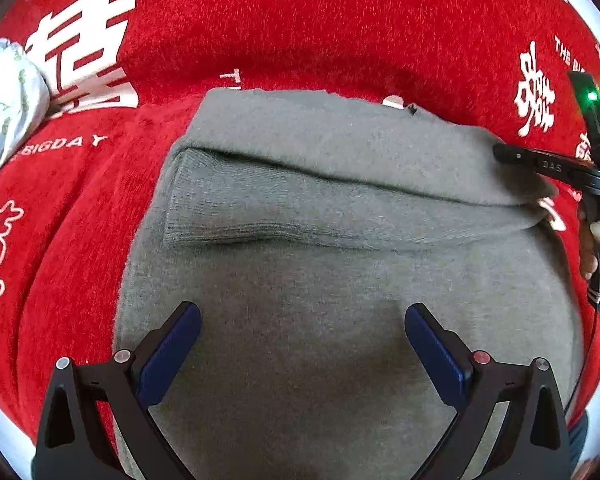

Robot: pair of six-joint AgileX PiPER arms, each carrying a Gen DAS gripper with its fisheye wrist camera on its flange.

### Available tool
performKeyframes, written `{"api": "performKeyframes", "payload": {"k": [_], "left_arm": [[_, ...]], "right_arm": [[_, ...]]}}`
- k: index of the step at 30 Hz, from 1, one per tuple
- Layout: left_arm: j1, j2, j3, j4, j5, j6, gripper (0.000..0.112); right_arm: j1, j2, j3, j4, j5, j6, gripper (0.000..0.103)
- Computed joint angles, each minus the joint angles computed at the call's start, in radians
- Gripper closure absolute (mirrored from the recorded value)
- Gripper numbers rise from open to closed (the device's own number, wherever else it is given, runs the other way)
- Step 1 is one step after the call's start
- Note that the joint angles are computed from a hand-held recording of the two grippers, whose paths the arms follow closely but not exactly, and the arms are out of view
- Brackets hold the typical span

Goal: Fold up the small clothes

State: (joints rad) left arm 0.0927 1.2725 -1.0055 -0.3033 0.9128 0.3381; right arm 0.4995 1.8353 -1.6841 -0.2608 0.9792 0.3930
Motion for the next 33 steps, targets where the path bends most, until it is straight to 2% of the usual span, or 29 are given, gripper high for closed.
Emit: {"api": "performKeyframes", "payload": {"k": [1, 2, 3, 4, 6, 8, 9, 10, 12, 14, 15, 16, 18, 22, 25, 26, 28, 30, 33], "left_arm": [[-0.004, -0.006, 0.002, 0.006, 0.003, 0.002, 0.01], [-0.001, -0.011, 0.003, 0.002, 0.007, 0.009, 0.01], [0.01, -0.018, 0.005, -0.012, 0.017, 0.027, 0.01], [0.02, -0.022, 0.007, -0.021, 0.02, 0.036, 0.01], [0.034, -0.022, 0.011, -0.033, 0.019, 0.039, 0.01], [0.03, -0.013, 0.009, -0.024, 0.016, 0.015, 0.01], [0.015, -0.016, 0.009, -0.006, 0.008, -0.006, 0.01], [0.01, -0.017, 0.009, -0.001, 0.009, -0.01, 0.01], [0.018, -0.022, 0.012, -0.006, 0.021, -0.002, 0.01], [0.04, -0.037, 0.017, -0.015, 0.034, 0.015, 0.01], [0.059, -0.049, 0.022, -0.033, 0.044, 0.033, 0.01], [0.08, -0.057, 0.028, -0.056, 0.055, 0.055, 0.01], [0.082, -0.061, 0.028, -0.06, 0.064, 0.049, 0.01], [0.014, -0.099, 0.048, -0.044, 0.052, 0.034, 0.01], [-0.09, -0.135, 0.101, 0.077, 0.021, -0.009, 0.01], [-0.102, -0.169, 0.133, 0.101, 0.001, 0.001, 0.01], [-0.029, -0.242, 0.19, 0.038, 0.019, 0.134, 0.01], [0.097, -0.309, 0.24, -0.051, 0.065, 0.307, 0.01], [0.332, -0.404, 0.297, -0.154, 0.192, 0.576, 0.01]], "right_arm": [[-0.008, 0.013, -0.01, 0.026, 0.018, -0.007, 0.074], [-0.02, 0.03, -0.028, 0.059, 0.053, -0.014, 0.065], [-0.018, 0.022, -0.014, 0.052, 0.061, 0.015, 0.049], [-0.004, -0.015, 0.032, 0.005, 0.031, 0.073, 0.04], [0.038, -0.108, 0.137, -0.117, -0.051, 0.23, 0.033], [0.047, -0.183, 0.231, -0.111, -0.154, 0.31, 0.031], [0.048, -0.189, 0.246, -0.06, -0.176, 0.289, 0.03], [0.048, -0.172, 0.237, -0.003, -0.159, 0.233, 0.028], [0.051, -0.122, 0.221, 0.016, -0.087, 0.221, 0.028], [0.078, -0.161, 0.269, -0.061, -0.09, 0.323, 0.028], [0.106, -0.18, 0.265, -0.1, -0.045, 0.39, 0.028], [0.134, -0.206, 0.279, -0.131, -0.039, 0.435, 0.027], [0.228, -0.289, 0.347, -0.191, -0.077, 0.523, 0.025], [0.414, -0.33, 0.413, -0.25, -0.06, 0.648, 0.024], [0.498, -0.317, 0.477, -0.255, -0.061, 0.706, 0.024], [0.55, -0.315, 0.496, -0.307, -0.029, 0.745, 0.022], [0.689, -0.347, 0.561, -0.439, 0.058, 0.858, 0.02], [0.778, -0.415, 0.64, -0.467, 0.099, 0.955, 0.018], [0.924, -0.463, 0.695, -0.487, 0.224, 1.056, 0.015]]}}
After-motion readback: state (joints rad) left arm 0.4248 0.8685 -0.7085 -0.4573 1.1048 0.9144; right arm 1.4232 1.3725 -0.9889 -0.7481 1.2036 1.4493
